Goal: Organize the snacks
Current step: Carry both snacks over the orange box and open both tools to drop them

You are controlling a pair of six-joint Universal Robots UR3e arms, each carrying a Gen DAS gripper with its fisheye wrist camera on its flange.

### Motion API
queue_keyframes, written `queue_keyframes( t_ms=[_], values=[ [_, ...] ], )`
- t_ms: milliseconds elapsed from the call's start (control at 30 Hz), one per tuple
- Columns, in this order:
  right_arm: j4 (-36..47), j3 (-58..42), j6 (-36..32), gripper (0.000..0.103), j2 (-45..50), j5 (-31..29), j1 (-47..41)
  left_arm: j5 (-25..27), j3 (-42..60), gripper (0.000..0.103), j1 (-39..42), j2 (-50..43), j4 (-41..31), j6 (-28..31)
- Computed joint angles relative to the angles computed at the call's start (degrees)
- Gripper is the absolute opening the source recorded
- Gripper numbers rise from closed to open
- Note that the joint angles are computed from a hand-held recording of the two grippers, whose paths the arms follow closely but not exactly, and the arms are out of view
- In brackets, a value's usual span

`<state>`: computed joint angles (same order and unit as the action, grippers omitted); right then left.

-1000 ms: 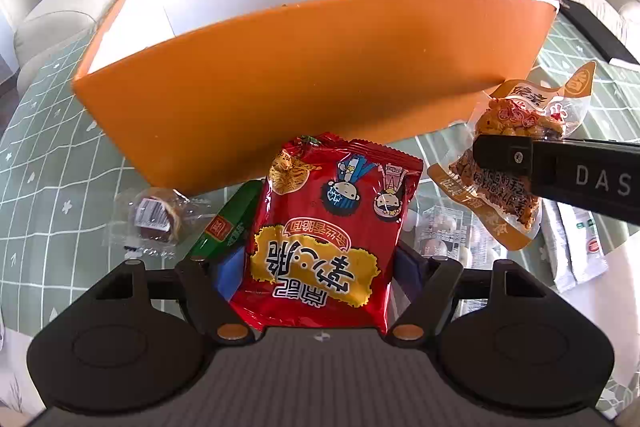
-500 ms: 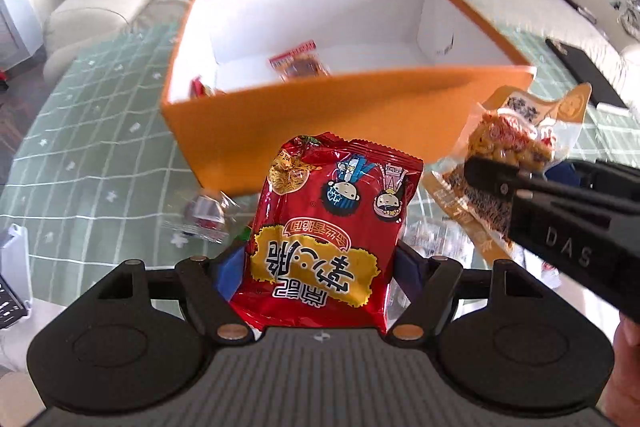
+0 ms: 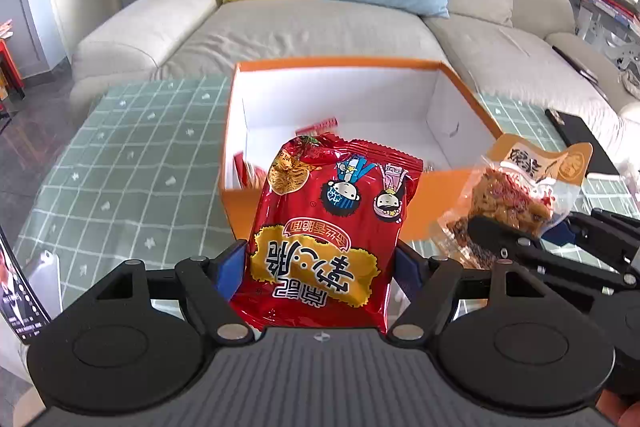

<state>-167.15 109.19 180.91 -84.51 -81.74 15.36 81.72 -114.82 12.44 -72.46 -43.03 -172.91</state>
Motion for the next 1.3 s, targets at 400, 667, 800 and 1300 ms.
queue_keyframes(
  t_ms=[400, 667, 800, 1300],
  values=[
    [4.5, -15.6, -8.2, 0.029, 8.0, -0.3, -0.7, 2.2, 14.6, 0.086, -3.0, -13.3, 2.2, -1.6],
    [14.1, -33.8, -12.5, 0.029, 20.1, -1.7, -1.9, 7.3, 26.8, 0.086, -6.4, -27.0, 1.2, -3.2],
    [22.0, -44.8, -13.7, 0.029, 27.3, -2.6, -2.6, 6.1, 30.8, 0.086, -6.8, -32.3, 0.8, -2.9],
    [54.4, -87.5, -18.5, 0.029, 52.5, -3.9, -3.6, 6.9, 44.5, 0.086, -8.6, -46.6, -8.9, -1.6]
  ],
)
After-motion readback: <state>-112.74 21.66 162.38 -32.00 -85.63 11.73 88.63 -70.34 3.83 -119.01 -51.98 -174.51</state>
